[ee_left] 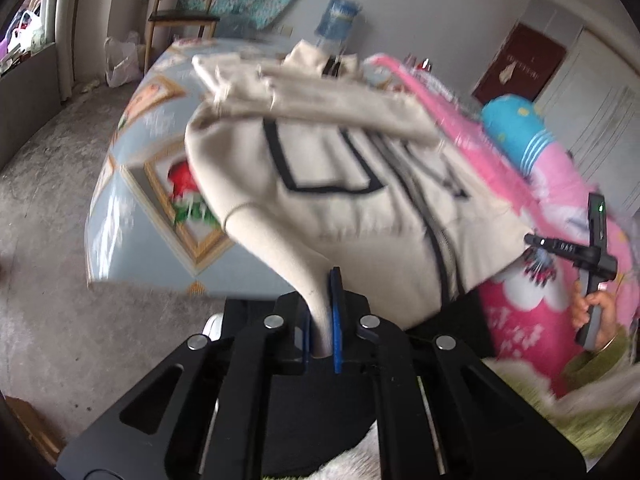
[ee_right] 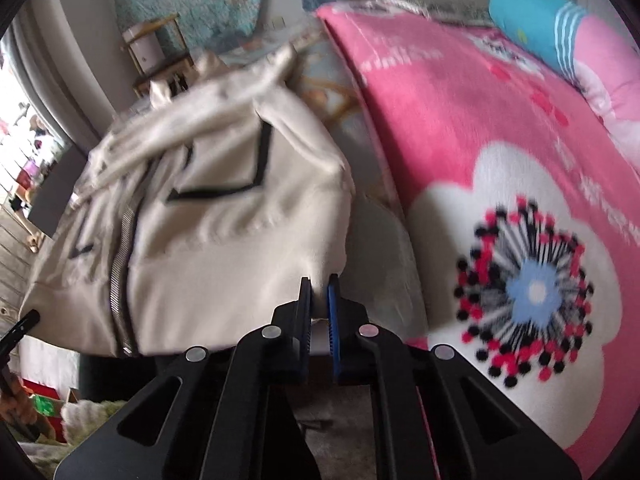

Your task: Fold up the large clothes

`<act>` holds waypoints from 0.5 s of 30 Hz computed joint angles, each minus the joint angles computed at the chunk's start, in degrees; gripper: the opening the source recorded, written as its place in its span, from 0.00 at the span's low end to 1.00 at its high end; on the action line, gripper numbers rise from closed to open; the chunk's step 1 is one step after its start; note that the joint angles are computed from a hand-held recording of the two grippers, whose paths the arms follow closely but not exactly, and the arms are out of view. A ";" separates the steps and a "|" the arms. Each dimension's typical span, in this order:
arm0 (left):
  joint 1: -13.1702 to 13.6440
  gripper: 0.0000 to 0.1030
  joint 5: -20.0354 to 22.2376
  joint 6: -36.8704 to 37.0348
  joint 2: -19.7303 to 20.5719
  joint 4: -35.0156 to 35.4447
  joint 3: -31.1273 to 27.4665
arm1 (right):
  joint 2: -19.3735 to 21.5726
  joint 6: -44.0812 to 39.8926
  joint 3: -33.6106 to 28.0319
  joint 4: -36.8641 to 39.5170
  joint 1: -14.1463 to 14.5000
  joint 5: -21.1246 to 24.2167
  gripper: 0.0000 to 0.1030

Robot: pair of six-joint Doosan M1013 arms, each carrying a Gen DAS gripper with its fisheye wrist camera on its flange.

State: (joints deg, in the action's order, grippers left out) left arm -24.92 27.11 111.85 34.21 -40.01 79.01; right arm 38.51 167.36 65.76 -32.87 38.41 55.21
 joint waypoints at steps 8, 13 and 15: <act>1.55 0.06 -1.61 2.95 3.04 -3.72 -8.66 | 2.88 -2.74 -7.72 -5.25 -1.79 -1.93 0.07; 2.48 0.06 4.25 -9.94 9.45 8.91 -20.53 | 6.96 -6.32 -15.35 -4.69 -4.34 -2.08 0.07; 2.94 0.06 6.95 -12.86 11.82 11.03 -24.61 | 8.75 -7.20 -18.13 -3.72 -5.34 -2.11 0.07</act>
State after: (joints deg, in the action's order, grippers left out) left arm -21.98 34.06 98.99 46.03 -28.98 54.40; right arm 47.26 160.16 47.62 -36.59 33.07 53.10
